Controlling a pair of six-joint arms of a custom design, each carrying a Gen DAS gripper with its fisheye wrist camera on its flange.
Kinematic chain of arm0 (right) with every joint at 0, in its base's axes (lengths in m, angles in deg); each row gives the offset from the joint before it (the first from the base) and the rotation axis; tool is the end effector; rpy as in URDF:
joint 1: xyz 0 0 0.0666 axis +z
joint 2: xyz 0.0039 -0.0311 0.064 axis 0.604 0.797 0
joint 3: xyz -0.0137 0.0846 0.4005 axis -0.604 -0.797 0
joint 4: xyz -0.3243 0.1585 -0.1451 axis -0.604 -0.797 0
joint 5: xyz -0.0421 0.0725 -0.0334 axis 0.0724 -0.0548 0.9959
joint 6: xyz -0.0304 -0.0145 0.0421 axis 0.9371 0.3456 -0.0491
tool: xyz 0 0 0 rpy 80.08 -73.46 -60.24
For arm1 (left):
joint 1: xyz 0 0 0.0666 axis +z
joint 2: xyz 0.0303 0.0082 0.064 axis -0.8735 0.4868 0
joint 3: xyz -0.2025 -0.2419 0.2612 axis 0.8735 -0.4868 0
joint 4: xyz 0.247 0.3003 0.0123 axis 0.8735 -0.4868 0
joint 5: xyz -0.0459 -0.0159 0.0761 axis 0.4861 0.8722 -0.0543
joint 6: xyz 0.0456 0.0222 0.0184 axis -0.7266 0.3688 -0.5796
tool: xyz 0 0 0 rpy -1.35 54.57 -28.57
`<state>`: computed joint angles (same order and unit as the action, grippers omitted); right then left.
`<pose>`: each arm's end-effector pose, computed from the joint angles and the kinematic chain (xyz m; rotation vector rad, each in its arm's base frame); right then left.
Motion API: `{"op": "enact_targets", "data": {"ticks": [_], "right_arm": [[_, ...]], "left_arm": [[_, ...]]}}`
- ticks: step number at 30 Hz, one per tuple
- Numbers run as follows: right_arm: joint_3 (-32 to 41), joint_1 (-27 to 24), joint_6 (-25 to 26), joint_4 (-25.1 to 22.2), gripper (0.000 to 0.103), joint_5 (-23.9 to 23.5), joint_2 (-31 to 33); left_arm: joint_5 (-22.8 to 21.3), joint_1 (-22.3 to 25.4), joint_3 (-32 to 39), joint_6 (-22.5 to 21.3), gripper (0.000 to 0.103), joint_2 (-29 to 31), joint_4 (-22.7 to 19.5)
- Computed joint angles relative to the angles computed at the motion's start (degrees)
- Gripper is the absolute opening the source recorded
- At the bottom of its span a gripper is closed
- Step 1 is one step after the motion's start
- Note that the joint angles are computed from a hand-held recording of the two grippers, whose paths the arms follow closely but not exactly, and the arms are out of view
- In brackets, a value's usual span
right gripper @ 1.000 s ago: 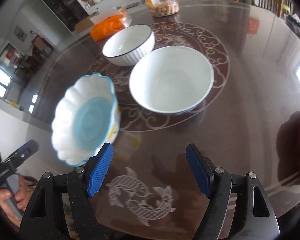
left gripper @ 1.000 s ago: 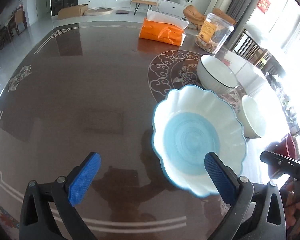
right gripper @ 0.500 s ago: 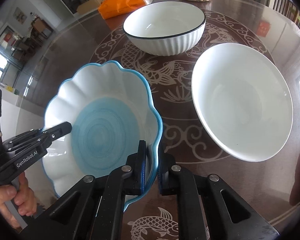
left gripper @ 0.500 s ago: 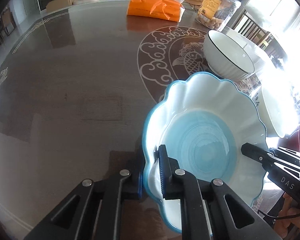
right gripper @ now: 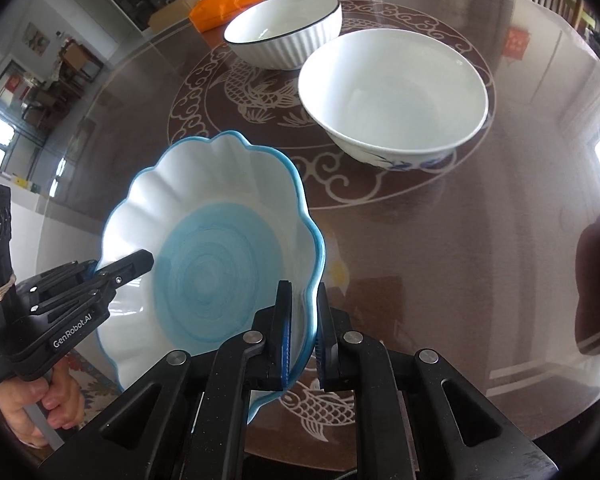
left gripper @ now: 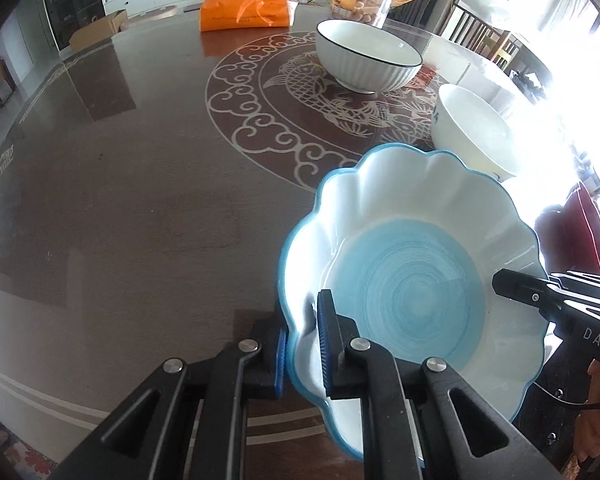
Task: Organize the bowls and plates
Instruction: 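Lift and carry the scalloped bowl with both grippers, lower it onto the table, then open both grippers and withdraw from the scalloped bowl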
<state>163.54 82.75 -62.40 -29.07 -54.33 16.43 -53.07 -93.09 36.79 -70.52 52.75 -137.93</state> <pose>0.3474 0.3514 0.3608 0.1347 2.8102 0.3738 0.3850 -0.2445 0.3410 0.3836 2.7478 -0.2652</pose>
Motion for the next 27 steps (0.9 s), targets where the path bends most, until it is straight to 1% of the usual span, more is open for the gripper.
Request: {"op": "enact_targets", "data": {"ticks": [6, 10, 12, 14, 15, 16, 17, 18, 19, 20, 21, 23, 25, 27], "right_arm": [[-5.2, 0.6, -2.8, 1.0, 0.011, 1.8, -4.8], [-7.9, -0.4, -3.7, 1.8, 0.011, 2.1, -6.9], [-8.7, -0.5, -3.4, 1.2, 0.011, 2.7, -7.1], [-10.5, -0.6, -3.8, 3.1, 0.016, 3.0, -8.3], [-10.7, -0.5, -4.1, 3.0, 0.022, 3.6, -8.5], [-11.0, -0.3, -4.4, 3.1, 0.047, 4.0, -8.9], [-11.5, -0.2, -4.8, 3.4, 0.071, 4.3, -9.5], [-12.0, 0.1, -5.2, 3.5, 0.073, 5.3, -10.2], [-12.3, 0.4, -5.5, 3.1, 0.073, 6.4, -10.9], [-12.9, 0.7, -5.6, 2.9, 0.073, 7.0, -11.9], [-13.4, 1.0, -6.0, 2.6, 0.072, 7.9, -12.8], [-14.4, 2.3, -7.4, 1.4, 0.072, 11.4, -15.6], [-14.8, 3.7, -8.8, -0.2, 0.072, 15.7, -17.7], [-14.8, 5.3, -10.8, -2.7, 0.072, 20.0, -19.4]], "left_arm": [[-2.1, -3.4, -0.3, 2.2, 0.012, -0.2, 1.6], [-1.9, -4.9, 0.3, 3.0, 0.012, 0.4, 2.3], [-3.4, -6.1, 0.5, 3.2, 0.012, 0.5, 2.2], [-5.0, -6.7, 0.2, 4.0, 0.013, 0.3, 2.6], [-5.5, -6.9, -0.1, 4.2, 0.015, 0.1, 2.7], [-6.0, -6.9, -0.1, 4.4, 0.016, 0.1, 2.2], [-6.2, -6.6, -0.2, 4.6, 0.026, 0.2, 2.3], [-6.3, -6.3, -0.6, 5.4, 0.046, -0.2, 2.6], [-7.0, -6.1, -1.6, 6.5, 0.057, -1.0, 3.5], [-8.5, -6.0, -2.8, 7.6, 0.073, -2.2, 4.8], [-10.6, -6.0, -3.8, 8.5, 0.078, -3.6, 5.7], [-13.5, -5.9, -4.8, 9.3, 0.079, -5.5, 6.4], [-15.6, -6.0, -4.9, 9.9, 0.081, -7.1, 5.7], [-18.6, -6.9, -4.4, 10.0, 0.083, -8.1, 4.6]]}}
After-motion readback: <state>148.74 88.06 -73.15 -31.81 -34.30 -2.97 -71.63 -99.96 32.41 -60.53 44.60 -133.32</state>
